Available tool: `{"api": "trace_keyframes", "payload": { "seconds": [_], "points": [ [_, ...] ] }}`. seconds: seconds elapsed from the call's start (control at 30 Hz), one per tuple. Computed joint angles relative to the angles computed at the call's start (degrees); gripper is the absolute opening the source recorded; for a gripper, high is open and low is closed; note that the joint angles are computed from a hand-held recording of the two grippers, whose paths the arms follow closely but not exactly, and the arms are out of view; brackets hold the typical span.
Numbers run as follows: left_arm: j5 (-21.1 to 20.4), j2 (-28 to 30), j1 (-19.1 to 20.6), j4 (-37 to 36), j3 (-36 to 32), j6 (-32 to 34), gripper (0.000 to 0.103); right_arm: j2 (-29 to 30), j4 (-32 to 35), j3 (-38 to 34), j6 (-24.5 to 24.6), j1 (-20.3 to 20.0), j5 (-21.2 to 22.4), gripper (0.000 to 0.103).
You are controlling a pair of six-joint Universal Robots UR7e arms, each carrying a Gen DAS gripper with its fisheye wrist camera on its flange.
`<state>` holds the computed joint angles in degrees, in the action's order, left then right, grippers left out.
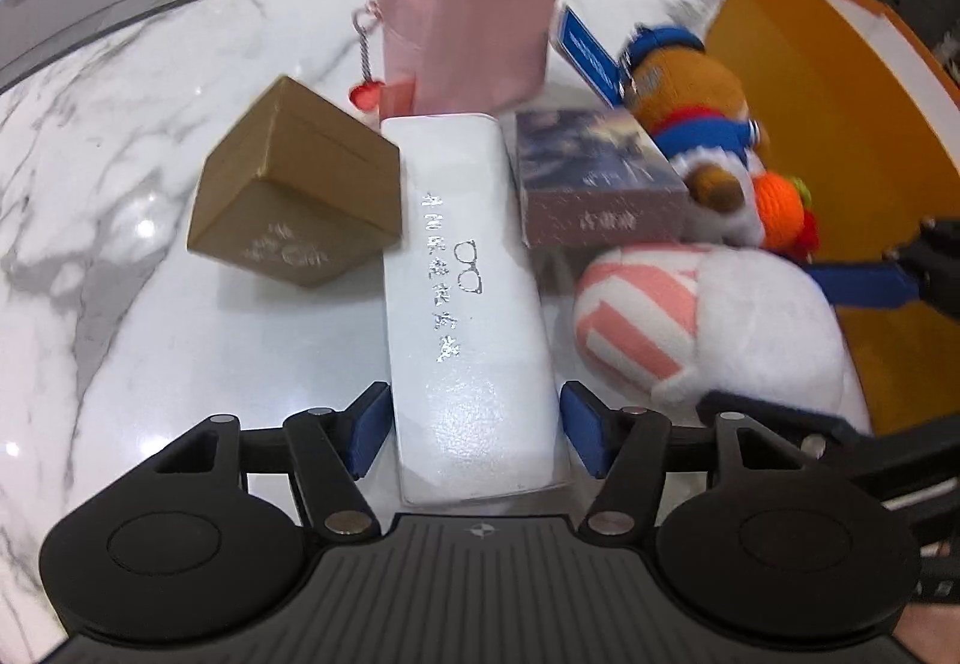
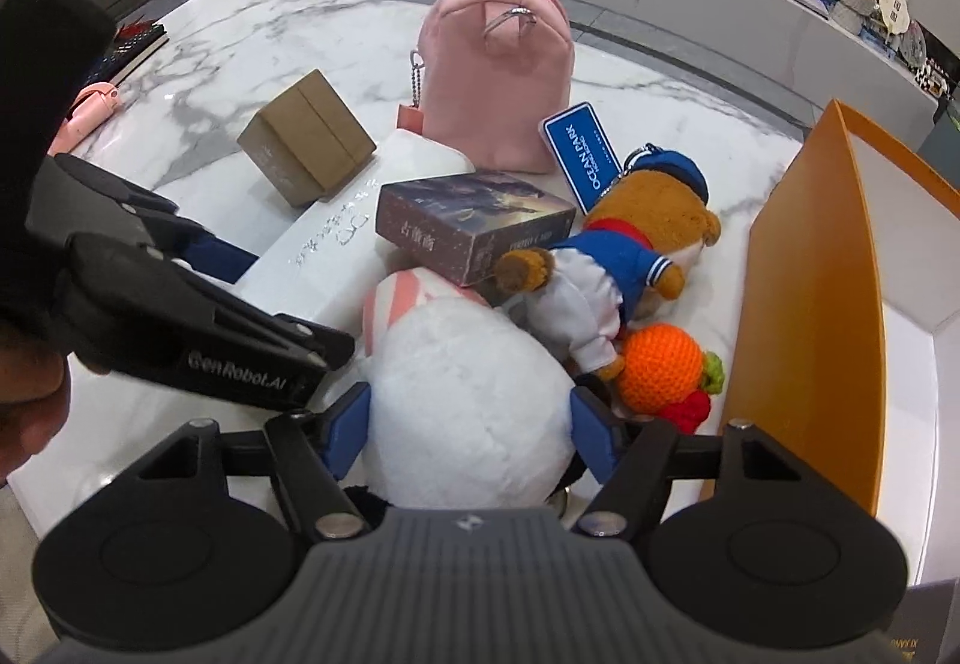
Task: Organize objects
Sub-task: 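Grasp the white rectangular box with the left tool while the right tool grasps the white plush toy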
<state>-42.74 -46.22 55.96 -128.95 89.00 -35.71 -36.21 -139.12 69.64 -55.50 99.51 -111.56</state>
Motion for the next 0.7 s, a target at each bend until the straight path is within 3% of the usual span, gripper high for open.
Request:
{"api": "trace_keyframes", "payload": {
  "seconds": [0.33,0.5,0.7],
  "points": [
    [-4.2,-4.0,-1.7,9.2,3.6,-4.4,0.073,-2.0,4.7,1.0,-0.1,-0.1,-1.3,0.071],
    [-0.9,-2.3,-2.1,9.8,2.7,-4.2,0.082,-1.6,6.5,-0.1,0.8,0.3,-2.4,0.074],
    [2.6,-0.3,-2.1,9.0,1.3,-5.3,0.081,-0.2,5.5,-1.2,-0.1,0.4,-2.2,0.078]
  ]
}}
